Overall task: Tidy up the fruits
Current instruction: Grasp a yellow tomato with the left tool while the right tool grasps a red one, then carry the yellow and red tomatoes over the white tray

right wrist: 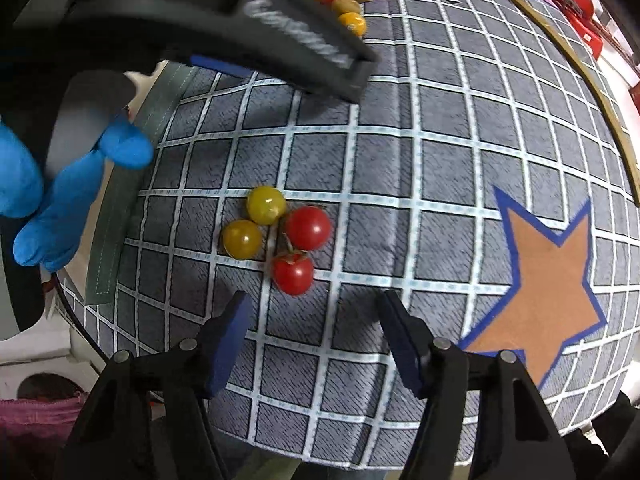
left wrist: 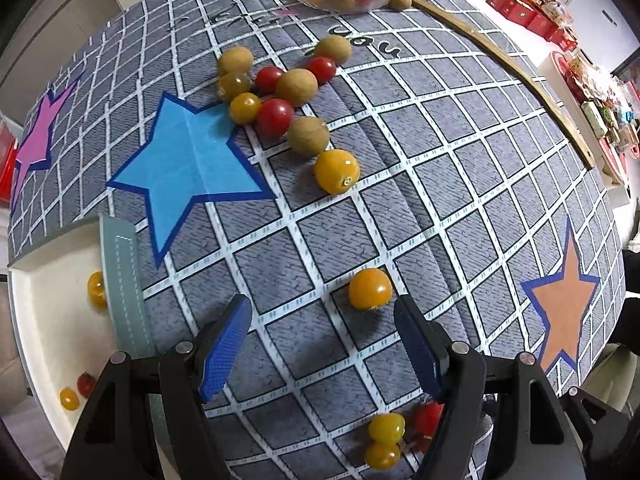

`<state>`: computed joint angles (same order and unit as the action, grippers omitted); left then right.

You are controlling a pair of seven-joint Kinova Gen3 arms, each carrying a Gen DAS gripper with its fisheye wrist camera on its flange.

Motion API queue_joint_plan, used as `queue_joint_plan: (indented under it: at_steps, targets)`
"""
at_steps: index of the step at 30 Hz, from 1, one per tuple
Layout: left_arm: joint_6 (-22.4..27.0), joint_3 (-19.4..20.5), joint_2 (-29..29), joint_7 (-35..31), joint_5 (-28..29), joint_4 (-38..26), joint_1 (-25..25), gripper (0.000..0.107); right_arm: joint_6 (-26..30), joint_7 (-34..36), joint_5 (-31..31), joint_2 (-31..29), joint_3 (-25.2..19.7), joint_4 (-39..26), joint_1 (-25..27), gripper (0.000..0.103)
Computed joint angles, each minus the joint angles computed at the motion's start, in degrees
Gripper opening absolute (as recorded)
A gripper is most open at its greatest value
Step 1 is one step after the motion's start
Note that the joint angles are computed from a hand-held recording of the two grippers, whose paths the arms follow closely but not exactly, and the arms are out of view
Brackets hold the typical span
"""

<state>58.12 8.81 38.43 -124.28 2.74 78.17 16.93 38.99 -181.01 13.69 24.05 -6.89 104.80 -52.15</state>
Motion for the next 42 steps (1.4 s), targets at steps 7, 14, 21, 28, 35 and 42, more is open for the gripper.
queue_joint_plan:
  at_steps: [7, 14, 21, 28, 35, 42]
  targets:
    - [-2.0, -0.5, -0.1, 0.3, -1.0, 1.3, 0.9, 0.065, 2.4, -0.4, 2.4, 2.9, 1.0, -4.5, -1.5, 0.057]
    - [-4.3, 0.4, -0.8, 0.2, -1.0, 3.3, 1.5, 0.031, 3.3, 8.3, -0.7, 5.1, 0.5, -9.2, 4.4, 0.023]
    - [1.2, 0.5, 0.5, 0.9, 1.4, -1.3, 0.0, 0.022, -5.1, 9.6, -5.8, 2.2, 1.3, -3.9, 7.7, 0.023]
    - [2.1, 0.4, -1.7, 0.7, 3.4, -0.8, -2.6, 0.022, -6.7, 9.9, -7.4, -0.2, 1.9, -1.3, 9.6, 0.023]
    - [1.5, 0.0, -3.7, -0.7, 5.8, 1.6, -6.9, 0.022, -7.3, 11.2, -8.2, -2.1, 1.6, 1.6, 11.4, 0.023]
    - [1.5, -1.5, -5.9, -3.0, 7.0, 3.7, -12.6, 0.022, -5.0, 12.7, -7.7, -4.3, 0.4, 1.5, 12.2, 0.023]
